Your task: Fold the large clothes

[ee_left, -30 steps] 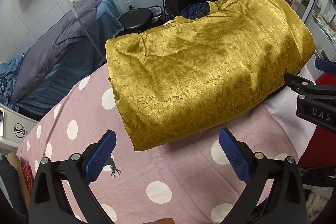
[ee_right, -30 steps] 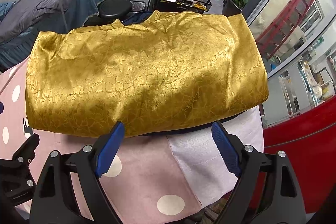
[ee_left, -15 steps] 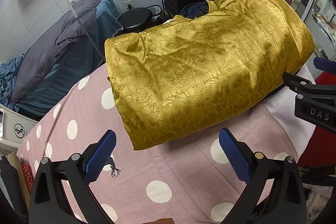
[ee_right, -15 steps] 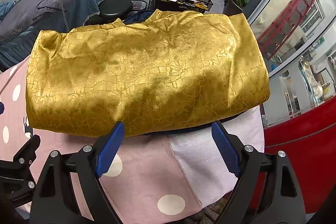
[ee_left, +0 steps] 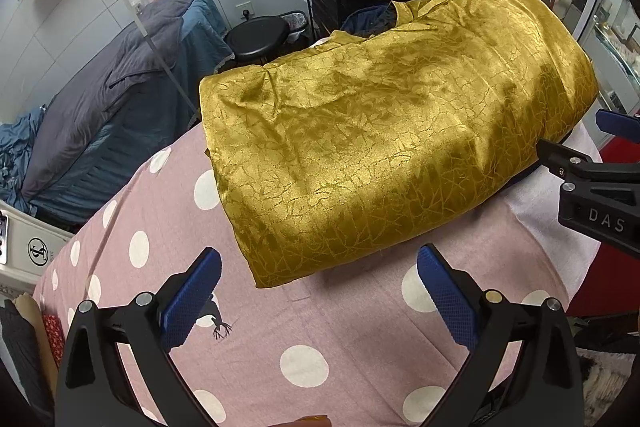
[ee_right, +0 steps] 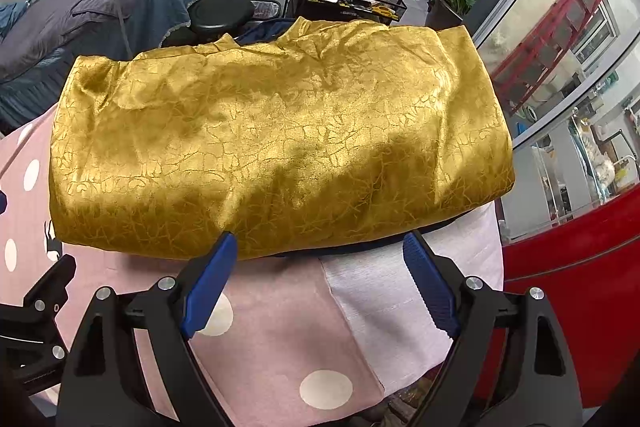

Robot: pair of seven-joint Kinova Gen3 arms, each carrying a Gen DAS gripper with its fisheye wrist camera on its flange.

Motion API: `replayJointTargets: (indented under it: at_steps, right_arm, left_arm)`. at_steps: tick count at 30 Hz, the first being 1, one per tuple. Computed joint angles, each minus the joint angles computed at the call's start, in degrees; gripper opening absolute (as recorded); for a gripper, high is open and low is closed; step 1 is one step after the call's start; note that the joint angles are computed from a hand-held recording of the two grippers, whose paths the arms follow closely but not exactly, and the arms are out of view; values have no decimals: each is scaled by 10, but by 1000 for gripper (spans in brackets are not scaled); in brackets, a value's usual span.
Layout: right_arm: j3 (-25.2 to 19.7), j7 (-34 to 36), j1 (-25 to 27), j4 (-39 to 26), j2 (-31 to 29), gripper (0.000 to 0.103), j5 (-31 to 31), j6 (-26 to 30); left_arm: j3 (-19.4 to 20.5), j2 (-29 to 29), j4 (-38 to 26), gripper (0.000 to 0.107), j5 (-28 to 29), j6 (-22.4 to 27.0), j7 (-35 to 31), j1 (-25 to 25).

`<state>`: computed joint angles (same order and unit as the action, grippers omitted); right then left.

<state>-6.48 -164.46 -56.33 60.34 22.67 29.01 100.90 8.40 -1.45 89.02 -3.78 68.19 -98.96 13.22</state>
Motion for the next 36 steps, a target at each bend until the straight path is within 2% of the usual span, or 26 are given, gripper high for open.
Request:
replayJointTargets:
  at_steps: [13, 28, 36]
  right_arm:
    - [1, 7, 3, -1, 2, 84, -1, -2]
    - [2, 4, 8, 10, -1, 84, -3, -12]
    - [0, 7, 11, 12, -1, 84, -4, -14]
  left_arm:
    - [-2, 2, -3, 96, 4, 3, -8, -1]
    - [0, -13, 17, 97, 5, -23, -13, -3]
    - [0, -8, 7, 96, 12, -8, -25, -2]
